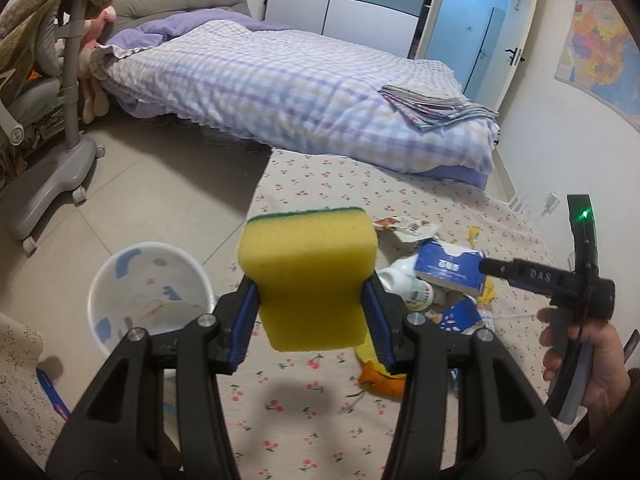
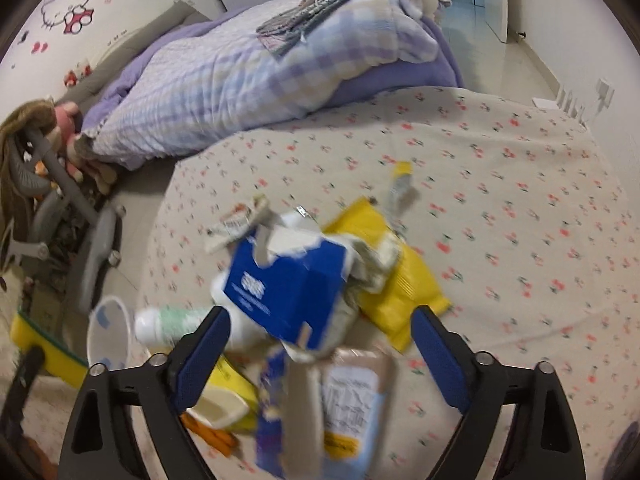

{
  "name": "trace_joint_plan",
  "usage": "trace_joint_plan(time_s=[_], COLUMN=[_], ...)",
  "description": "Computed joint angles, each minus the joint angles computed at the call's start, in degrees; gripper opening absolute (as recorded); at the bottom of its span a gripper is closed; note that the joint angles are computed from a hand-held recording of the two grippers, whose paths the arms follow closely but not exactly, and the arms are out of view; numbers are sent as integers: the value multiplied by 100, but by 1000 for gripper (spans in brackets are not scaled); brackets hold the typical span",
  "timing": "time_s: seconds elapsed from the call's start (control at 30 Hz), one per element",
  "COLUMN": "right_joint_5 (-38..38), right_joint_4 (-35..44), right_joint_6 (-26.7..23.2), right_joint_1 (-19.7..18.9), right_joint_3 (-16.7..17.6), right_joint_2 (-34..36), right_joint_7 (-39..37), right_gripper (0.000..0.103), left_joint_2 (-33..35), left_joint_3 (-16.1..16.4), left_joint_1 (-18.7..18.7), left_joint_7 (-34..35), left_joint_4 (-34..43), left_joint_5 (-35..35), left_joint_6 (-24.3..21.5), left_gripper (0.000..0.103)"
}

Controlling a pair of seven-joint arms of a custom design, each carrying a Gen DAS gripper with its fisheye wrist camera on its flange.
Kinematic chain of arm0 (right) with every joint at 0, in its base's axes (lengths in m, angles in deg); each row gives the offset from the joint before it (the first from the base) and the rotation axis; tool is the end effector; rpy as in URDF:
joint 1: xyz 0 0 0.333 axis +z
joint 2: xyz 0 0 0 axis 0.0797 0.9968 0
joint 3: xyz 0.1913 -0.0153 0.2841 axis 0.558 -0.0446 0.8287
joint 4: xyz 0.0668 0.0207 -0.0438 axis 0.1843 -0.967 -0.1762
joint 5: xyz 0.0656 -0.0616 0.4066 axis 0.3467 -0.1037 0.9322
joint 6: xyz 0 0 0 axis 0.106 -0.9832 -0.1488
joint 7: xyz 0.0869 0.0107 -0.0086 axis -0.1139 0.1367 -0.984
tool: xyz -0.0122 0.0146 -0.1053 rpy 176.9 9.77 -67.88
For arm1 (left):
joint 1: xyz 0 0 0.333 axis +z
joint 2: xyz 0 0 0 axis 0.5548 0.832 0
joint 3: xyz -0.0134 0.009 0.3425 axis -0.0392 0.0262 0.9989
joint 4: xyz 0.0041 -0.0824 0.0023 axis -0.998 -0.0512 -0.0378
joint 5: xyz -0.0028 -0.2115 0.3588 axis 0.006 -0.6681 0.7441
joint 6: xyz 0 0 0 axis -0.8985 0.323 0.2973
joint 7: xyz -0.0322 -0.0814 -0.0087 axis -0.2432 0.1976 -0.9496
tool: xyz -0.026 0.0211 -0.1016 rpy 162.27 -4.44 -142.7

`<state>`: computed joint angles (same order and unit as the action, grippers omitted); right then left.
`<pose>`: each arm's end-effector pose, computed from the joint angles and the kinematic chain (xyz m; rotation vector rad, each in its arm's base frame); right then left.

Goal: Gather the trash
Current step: 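Lift the yellow sponge with the left tool while the right tool grasps the blue biscuit box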

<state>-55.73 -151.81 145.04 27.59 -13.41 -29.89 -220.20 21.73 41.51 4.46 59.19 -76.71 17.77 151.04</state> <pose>0.4425 0.2778 0.3079 -1.0764 2.4046 -0.3981 0.5121 -0.4090 0.3623 -1.3894 2.3398 -1.0837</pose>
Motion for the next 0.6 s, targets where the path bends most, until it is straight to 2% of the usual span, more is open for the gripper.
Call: trace_joint_plan(time_s=[0.07, 0.2, 0.23, 0.33, 0.43, 0.6], right_joint_5=[-5, 211, 148, 262, 438, 918], right_joint_4=[160, 544, 588, 745, 915, 1178], right_joint_6=[-102, -858, -869, -707, -953, -1179], right_joint_1=[5, 141, 149, 90, 160, 267], right_joint_3=[-17, 30, 18, 18, 38, -10], right_joint_2=[135, 279, 290, 390, 558, 961], right_joint_7=[-28, -949, -1147, -2459, -3431, -4491], right_gripper=[89, 89, 89, 90, 90, 90], left_joint_2=[-11, -34, -39, -47, -45, -12], left_joint_3=[-54, -147, -138, -135, -19, 60], left_joint_1=[92, 282, 307, 380, 350, 365], left_joint_7=[15, 51, 51, 51, 42, 18], left_joint_4=[-10, -51, -64, -76, -83, -47], left_joint_5=[-15, -53, -61, -77, -25, 45], left_joint_6=[-21, -49, -52, -102, -154, -266], left_gripper=[51, 51, 51, 52, 52, 52])
